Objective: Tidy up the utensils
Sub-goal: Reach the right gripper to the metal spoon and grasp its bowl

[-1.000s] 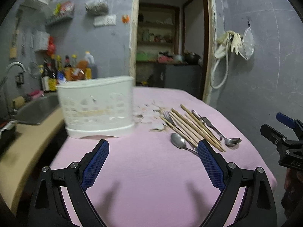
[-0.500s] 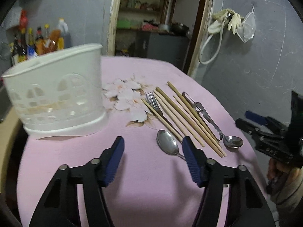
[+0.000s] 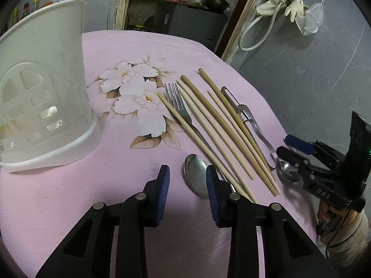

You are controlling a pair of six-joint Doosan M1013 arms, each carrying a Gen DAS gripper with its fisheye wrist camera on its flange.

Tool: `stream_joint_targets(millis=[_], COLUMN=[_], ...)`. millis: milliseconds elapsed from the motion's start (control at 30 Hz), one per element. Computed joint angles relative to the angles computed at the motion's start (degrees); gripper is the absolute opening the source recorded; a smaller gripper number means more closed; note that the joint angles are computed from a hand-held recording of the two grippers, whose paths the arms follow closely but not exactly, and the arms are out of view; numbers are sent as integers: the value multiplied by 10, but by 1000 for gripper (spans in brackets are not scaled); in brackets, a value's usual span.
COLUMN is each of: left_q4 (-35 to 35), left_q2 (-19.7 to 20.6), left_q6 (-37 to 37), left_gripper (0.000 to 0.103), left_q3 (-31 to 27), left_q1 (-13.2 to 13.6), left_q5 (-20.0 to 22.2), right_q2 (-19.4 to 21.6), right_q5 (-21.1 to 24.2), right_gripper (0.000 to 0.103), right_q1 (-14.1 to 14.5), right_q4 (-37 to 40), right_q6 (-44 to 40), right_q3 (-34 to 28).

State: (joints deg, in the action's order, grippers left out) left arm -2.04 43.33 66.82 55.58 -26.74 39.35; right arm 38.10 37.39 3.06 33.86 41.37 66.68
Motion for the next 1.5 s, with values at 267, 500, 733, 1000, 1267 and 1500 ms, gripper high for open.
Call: stream_joint_targets(millis=[267, 500, 733, 1000, 1267, 1500], left_q4=[-42, -52, -52, -2, 206, 468], left_q2=[3, 10, 9, -10, -41, -57], left_q6=[28, 31, 31, 1, -161, -398], left_gripper=[11, 4, 3, 2, 1, 0], left_q3=[-10, -24, -22, 5, 60, 95], left_q1=[6, 6, 5, -6, -27, -43], left_q5=[20, 24, 14, -32, -118, -153], right_q2=[11, 23, 37, 41, 7, -31], right_q5=[15, 37, 102, 101, 16, -69], right_gripper=[39, 28, 19, 3, 3, 3], right_q1=[13, 25, 33, 30, 12, 2], right_q4=[-80, -158, -213, -181, -38, 147], right_q6=[28, 71, 104, 121, 45, -112], right_q3=[-25, -49, -87, -92, -18, 54])
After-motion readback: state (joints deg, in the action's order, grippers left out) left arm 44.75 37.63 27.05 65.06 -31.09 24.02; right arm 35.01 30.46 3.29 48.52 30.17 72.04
